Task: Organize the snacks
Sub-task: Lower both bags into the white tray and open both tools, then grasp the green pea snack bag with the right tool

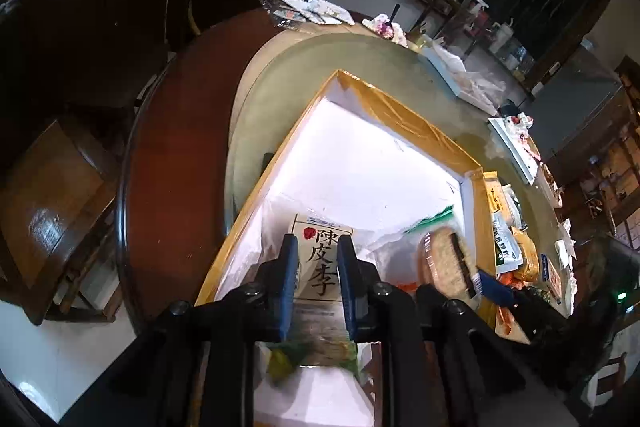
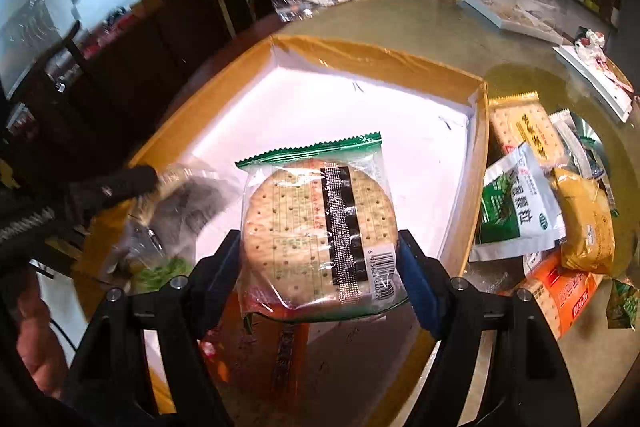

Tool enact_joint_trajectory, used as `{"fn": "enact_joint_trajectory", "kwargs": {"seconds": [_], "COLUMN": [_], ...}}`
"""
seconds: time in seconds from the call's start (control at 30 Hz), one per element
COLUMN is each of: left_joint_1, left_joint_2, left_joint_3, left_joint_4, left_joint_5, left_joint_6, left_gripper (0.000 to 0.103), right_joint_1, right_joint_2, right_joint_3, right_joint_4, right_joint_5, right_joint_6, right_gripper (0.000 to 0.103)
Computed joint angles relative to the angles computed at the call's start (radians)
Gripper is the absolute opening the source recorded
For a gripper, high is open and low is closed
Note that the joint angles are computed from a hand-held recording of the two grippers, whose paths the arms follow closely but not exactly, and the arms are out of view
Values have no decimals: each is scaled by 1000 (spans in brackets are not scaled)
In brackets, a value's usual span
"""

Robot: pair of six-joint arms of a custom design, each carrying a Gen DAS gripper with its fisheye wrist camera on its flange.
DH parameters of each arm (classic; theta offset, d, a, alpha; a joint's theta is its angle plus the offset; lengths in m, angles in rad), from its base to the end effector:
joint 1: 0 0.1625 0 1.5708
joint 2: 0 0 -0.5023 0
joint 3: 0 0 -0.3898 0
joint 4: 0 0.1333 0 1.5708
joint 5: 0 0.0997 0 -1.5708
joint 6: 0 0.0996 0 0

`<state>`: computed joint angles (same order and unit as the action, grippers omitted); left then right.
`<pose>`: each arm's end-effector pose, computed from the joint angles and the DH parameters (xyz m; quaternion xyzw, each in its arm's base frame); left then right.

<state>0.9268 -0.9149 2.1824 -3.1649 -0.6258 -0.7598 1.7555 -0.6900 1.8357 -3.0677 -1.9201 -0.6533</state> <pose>-0.1506 -0.5571 0.1653 -0.1247 0.8728 -0.4005 0.2494 0.2213 -0.6443 0.0736 0.3668 -0.8981 0.1276 0.2064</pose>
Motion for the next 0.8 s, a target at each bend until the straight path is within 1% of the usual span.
{"fn": "enact_joint_trajectory", "kwargs": {"seconds": [0.03,0.07,0.1,0.13,0.17,0.2,0.23,0.3,0.33,0.37,0.4,0.43,0.5,0.57,0.63,0.7,0.8], "left_joint_1": [1,4,7,7,5,-3,-15,-62,-88,-109,-121,-131,-150,-168,-179,-185,-192], "left_joint_2": [0,-2,-4,-6,-9,-15,-18,-10,0,13,23,33,61,99,129,151,175], "left_joint_3": [-3,-4,0,16,27,40,53,75,82,85,81,77,69,54,28,0,-30], "left_joint_4": [-1,-7,-35,-90,-116,-126,-140,-156,-157,-164,-166,-170,-199,-239,-229,-197,-167], "left_joint_5": [-3,-11,-21,-35,-37,-29,-14,54,84,95,91,77,21,-32,-62,-80,-94], "left_joint_6": [10,21,38,53,48,24,7,-1,2,6,10,21,51,91,111,120,135], "left_gripper": [19,19,19,20,25,35,39,53,57,65,68,68,68,69,70,70,70], "right_joint_1": [1,3,2,0,-4,-10,-15,-30,-48,-57,-78,-95,-128,-171,-218,-254,-280], "right_joint_2": [6,7,1,-6,-17,-34,-54,-99,-134,-151,-187,-214,-255,-296,-340,-375,-393], "right_joint_3": [-8,-12,-9,-4,8,27,51,102,134,148,172,188,206,227,239,243,239], "right_joint_4": [14,17,20,15,1,-20,-50,-103,-124,-130,-130,-128,-116,-122,-92,-62,-92], "right_joint_5": [-19,-22,-9,7,37,68,91,139,182,201,228,246,272,296,319,332,299], "right_joint_6": [12,11,4,0,-7,-12,-15,-21,-19,-16,-9,0,24,22,15,28,23], "right_gripper": [77,78,78,79,80,82,84,84,84,84,84,84,84,84,84,84,81]}}
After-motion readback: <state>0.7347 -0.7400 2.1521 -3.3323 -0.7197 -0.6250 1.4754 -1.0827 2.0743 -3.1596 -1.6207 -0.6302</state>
